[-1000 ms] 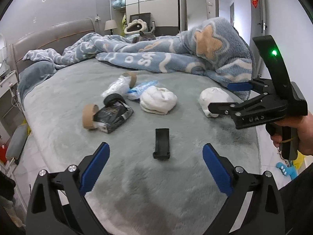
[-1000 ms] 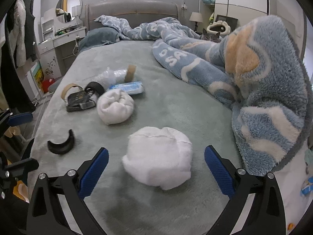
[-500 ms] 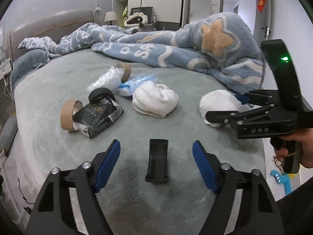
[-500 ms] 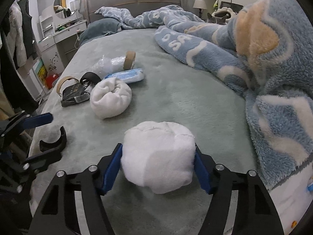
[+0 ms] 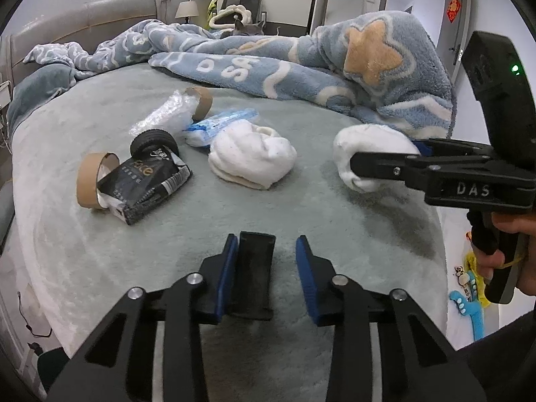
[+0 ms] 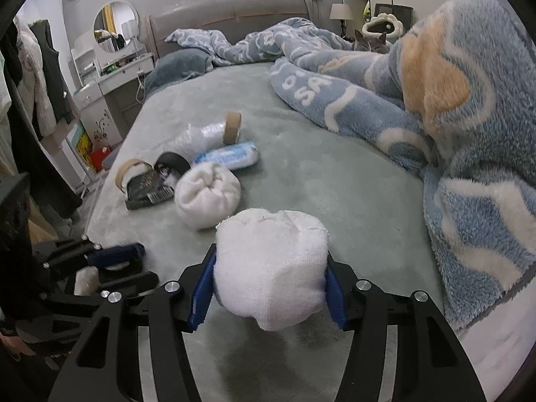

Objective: Collect trash
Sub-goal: 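Carry the black piece with the left tool to the bin and release it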

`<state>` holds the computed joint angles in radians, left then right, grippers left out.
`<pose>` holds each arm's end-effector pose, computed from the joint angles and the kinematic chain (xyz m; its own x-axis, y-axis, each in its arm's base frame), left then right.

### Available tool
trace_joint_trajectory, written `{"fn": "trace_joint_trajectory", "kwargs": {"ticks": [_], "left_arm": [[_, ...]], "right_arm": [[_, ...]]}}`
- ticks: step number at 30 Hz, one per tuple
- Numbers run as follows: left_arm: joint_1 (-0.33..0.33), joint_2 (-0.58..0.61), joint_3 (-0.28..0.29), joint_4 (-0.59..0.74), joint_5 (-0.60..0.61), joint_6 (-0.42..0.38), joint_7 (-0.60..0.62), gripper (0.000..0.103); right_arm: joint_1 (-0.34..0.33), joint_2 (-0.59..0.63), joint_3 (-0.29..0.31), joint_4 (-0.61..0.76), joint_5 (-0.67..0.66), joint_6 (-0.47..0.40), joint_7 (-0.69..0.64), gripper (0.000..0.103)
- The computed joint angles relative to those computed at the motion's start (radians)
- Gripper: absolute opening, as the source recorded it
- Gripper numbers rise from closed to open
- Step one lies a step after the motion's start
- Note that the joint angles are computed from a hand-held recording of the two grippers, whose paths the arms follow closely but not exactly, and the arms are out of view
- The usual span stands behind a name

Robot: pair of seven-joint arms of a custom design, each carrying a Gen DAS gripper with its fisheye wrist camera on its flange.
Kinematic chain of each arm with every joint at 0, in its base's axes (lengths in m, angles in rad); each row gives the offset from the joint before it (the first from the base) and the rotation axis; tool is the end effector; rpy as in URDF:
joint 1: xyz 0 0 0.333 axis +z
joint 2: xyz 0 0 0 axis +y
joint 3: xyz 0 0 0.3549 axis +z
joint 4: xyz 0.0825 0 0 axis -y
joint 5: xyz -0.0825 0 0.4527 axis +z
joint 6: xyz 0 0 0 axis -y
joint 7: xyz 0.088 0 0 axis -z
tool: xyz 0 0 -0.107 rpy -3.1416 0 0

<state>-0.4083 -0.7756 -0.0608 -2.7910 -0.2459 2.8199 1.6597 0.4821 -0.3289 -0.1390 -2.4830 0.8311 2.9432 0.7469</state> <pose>0.3548 -0.1672 0.5118 -0.3937 -0.9120 0.1151 -0.6690 0.1984 -0.7163 0.5010 0.1248 0.4806 0.4423 -0.8862 -0.1383 -0.6303 -0.1974 -0.7508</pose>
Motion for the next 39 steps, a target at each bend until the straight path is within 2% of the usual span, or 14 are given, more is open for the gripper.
{"fn": "trace_joint_trajectory", "kwargs": {"ticks": [3,5,11,17,26,39], "left_arm": [[0.022,0.007,-0.012,0.008,0.002,-0.020,-0.030,0.022],[0.024,0.002,-0.004,0.011,-0.005,-0.033,-0.040,0.022],[0.089,-0.054,-0.028,0.014,0.016,-0.083,-0.115,0.022],[0.180,-0.137,-0.042,-0.001,0.078,-0.127,-0.178,0.022],[0.312,-0.252,0.009,-0.058,0.159,-0.189,-0.176,0.022],[0.519,-0.358,0.104,-0.168,0.203,-0.386,-0.073,0.022]], "right_arm": [[0.003,0.002,0.006,0.009,0.007,0.009,0.010,0.057],[0.011,0.000,0.010,0.013,0.008,0.024,0.014,0.057],[0.050,-0.003,0.023,0.034,-0.007,0.058,0.036,0.057],[0.114,0.008,0.025,0.064,-0.006,0.057,0.037,0.057],[0.159,0.060,0.091,0.129,0.007,0.043,0.041,0.057],[0.191,0.150,0.216,0.238,0.008,-0.006,0.080,0.057]]}}
